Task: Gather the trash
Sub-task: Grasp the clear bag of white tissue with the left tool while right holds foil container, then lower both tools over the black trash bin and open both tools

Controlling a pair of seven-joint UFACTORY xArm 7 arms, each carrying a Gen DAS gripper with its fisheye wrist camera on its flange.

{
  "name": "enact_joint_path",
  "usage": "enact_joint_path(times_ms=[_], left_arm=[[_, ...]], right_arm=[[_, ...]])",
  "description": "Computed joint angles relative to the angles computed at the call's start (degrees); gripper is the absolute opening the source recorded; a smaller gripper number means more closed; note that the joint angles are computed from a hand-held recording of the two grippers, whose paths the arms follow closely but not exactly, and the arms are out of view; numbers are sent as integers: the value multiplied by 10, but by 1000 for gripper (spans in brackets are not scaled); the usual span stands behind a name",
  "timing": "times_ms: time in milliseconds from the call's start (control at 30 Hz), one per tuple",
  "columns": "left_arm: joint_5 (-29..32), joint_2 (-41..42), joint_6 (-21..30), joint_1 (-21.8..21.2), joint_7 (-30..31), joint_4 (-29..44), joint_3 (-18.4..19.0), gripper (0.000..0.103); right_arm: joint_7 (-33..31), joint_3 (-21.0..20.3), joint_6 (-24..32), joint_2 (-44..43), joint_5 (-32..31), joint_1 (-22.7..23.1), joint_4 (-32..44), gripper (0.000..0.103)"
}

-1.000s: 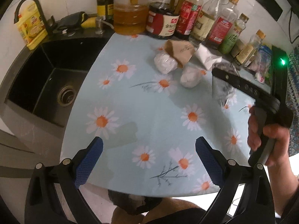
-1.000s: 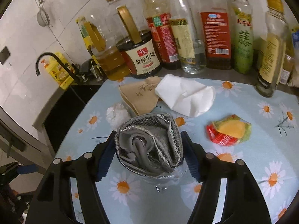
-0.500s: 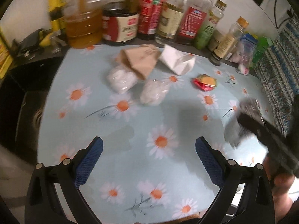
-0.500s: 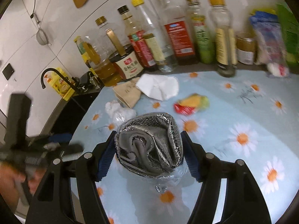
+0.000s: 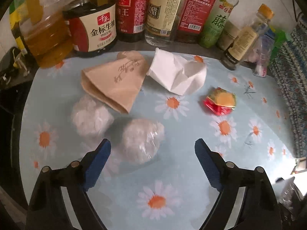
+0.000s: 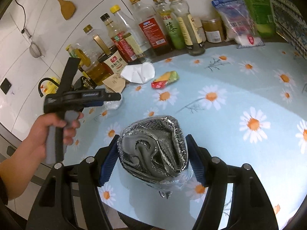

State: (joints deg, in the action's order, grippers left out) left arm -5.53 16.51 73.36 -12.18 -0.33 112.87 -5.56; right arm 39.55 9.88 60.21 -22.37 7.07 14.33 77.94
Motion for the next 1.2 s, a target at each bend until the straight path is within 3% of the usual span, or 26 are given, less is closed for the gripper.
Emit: enact_joint_path(times_ms=[133, 200, 333, 500, 833, 1000, 1200], left_arm=[[27, 12, -11, -8, -6, 1, 4, 81], [34, 20, -12, -10, -8, 6, 6, 69], [17, 31, -12, -4, -4, 13, 3, 54], [8, 5, -38, -1, 11, -27, -1, 46], [-40, -128, -100, 20, 59, -162, 2, 45], [-93, -225, -96, 35, 102, -248, 20, 45], [-154, -317, -57, 48, 159, -338, 57, 45]], right_arm=[[-4, -1, -12, -3, 5, 3, -8, 68], [-6, -1, -17, -3, 4, 3, -10, 68], [-20, -8, -23, 2, 12, 4, -7, 68], [-16, -4, -27, -2, 3, -2, -2, 68], [33, 24, -36, -10, -3, 9, -5, 68], [73, 48, -36, 5, -9, 25, 15, 68], [116, 80, -18, 47, -47, 48, 70, 68]])
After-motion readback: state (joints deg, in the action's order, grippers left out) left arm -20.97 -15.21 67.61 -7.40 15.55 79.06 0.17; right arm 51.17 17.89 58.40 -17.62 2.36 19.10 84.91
